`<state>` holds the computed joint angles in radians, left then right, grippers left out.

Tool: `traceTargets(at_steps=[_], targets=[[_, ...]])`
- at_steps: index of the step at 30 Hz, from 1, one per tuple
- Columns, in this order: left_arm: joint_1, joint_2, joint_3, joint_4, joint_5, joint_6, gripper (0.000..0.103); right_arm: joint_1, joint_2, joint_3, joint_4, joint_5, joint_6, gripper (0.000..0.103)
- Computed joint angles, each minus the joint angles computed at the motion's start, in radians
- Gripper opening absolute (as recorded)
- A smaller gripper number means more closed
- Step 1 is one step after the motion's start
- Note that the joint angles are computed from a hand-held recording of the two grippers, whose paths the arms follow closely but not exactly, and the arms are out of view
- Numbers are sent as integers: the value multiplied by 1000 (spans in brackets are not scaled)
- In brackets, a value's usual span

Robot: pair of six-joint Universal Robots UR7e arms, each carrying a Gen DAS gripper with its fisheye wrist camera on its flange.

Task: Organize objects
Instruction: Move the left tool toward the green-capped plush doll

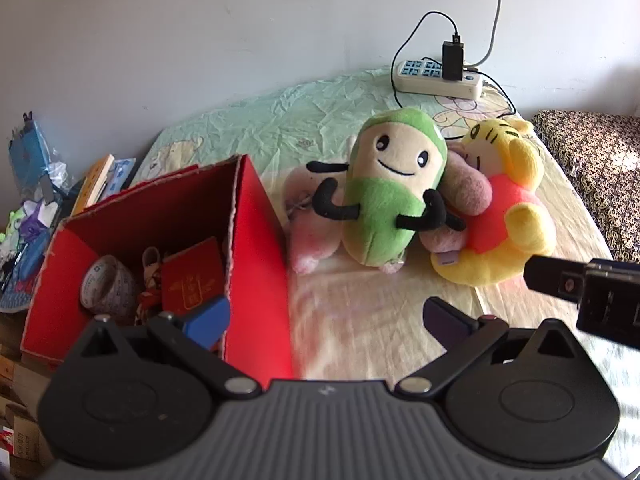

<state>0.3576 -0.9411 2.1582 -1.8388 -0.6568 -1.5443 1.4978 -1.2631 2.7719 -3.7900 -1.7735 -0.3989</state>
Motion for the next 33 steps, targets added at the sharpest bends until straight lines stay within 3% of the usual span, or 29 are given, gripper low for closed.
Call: traceTargets(at_steps=[6, 15, 18, 21, 25, 33], targets=[[9, -6, 0, -18, 12, 29, 102, 10, -24, -12, 49, -3, 26, 62], [25, 16, -17, -30, 19, 83, 102, -32, -63, -12, 53, 83, 3, 62], [36, -3, 2, -126, 15, 157, 102, -43, -85, -19, 75, 110, -10, 62], [43, -25, 27, -248, 21, 232, 103, -58, -124, -40, 150, 152, -8, 62], [71, -15, -5, -260, 26, 294, 103, -91, -143, -74, 218, 239, 12, 63], [130, 7, -41, -323, 60, 410, 103, -101, -128, -165, 385, 279, 63, 63]])
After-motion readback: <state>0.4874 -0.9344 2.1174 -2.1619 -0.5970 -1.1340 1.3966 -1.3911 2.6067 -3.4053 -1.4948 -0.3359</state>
